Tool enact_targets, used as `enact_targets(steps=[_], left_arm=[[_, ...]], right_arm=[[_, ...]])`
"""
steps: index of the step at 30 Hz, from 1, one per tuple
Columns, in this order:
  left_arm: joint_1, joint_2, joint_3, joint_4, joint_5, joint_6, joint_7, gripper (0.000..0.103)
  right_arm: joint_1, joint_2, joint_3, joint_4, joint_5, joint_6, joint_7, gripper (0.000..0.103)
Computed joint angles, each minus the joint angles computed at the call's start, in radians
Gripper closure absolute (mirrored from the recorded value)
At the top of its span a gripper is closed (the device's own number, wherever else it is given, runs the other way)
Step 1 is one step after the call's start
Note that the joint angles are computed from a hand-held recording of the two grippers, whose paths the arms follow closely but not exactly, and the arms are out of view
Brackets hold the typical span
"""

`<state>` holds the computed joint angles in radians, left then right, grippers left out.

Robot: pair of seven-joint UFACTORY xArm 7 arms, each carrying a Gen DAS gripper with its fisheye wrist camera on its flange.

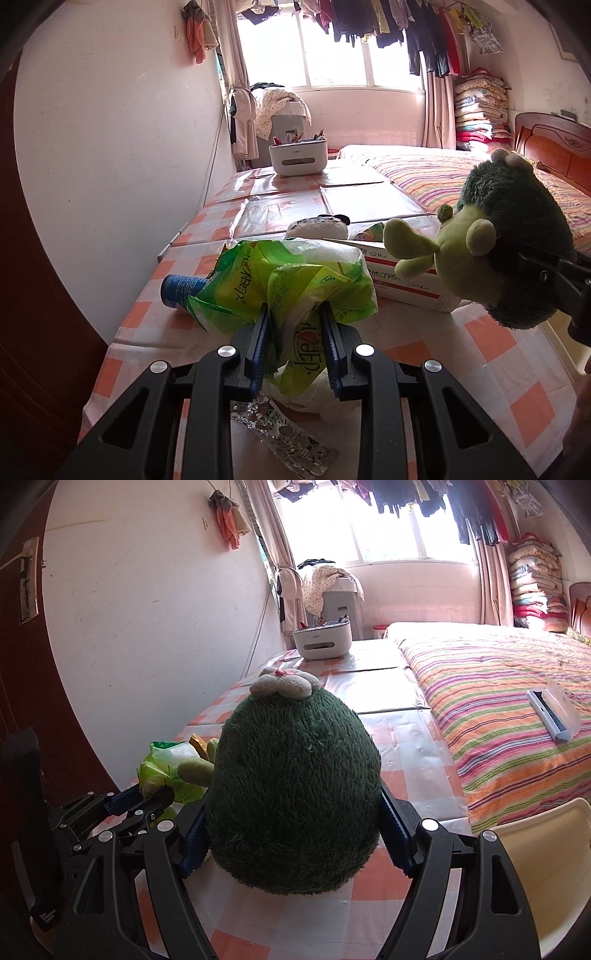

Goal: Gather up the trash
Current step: 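Lift the green bag with the left tool while the right tool carries the plush toy to the bin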

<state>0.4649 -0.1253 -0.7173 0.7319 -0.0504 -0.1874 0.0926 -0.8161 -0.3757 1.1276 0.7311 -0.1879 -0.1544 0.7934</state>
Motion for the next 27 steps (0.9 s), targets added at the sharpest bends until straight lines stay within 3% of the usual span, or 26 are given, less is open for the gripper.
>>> enact_targets(steps=[2,6,8,10,13,17,21,27], left_arm=[[-0.037,0.009,0.021,0.008,0.002,0.004,-0.005,0.077],[-0.185,0.009,0.14,0.009,0.014,0.007,-0.028,0.077],[-0.307,-0.001,0.247,0.003,0.025,0.015,-0.044,0.077],[-0.372,-0.008,0.296,0.008,0.038,0.029,-0.062,0.077],[-0.575,-0.02,0.468,0.008,0.052,0.049,-0.077,0.077],[-0.78,-0.03,0.622,0.011,0.04,0.067,-0.075,0.077],[-0.941,-0.037,0.718,0.012,-0.008,0.085,-0.044,0.077],[-1.078,-0.033,0.76,0.028,-0.104,0.115,0.032,0.077]], right_arm=[[0.02,-0.035,-0.035,-0.023,0.009,0.001,0.005,0.028],[0.049,-0.114,-0.092,-0.073,0.032,0.008,0.034,0.028],[0.06,-0.156,-0.114,-0.1,0.04,0.014,0.057,0.028],[0.076,-0.18,-0.144,-0.127,0.043,0.013,0.074,0.028],[0.104,-0.214,-0.187,-0.166,0.045,0.016,0.091,0.028],[0.136,-0.253,-0.242,-0.222,0.05,0.018,0.111,0.028],[0.182,-0.297,-0.321,-0.285,0.054,0.027,0.116,0.028],[0.223,-0.392,-0.397,-0.37,0.045,0.087,0.147,0.028]])
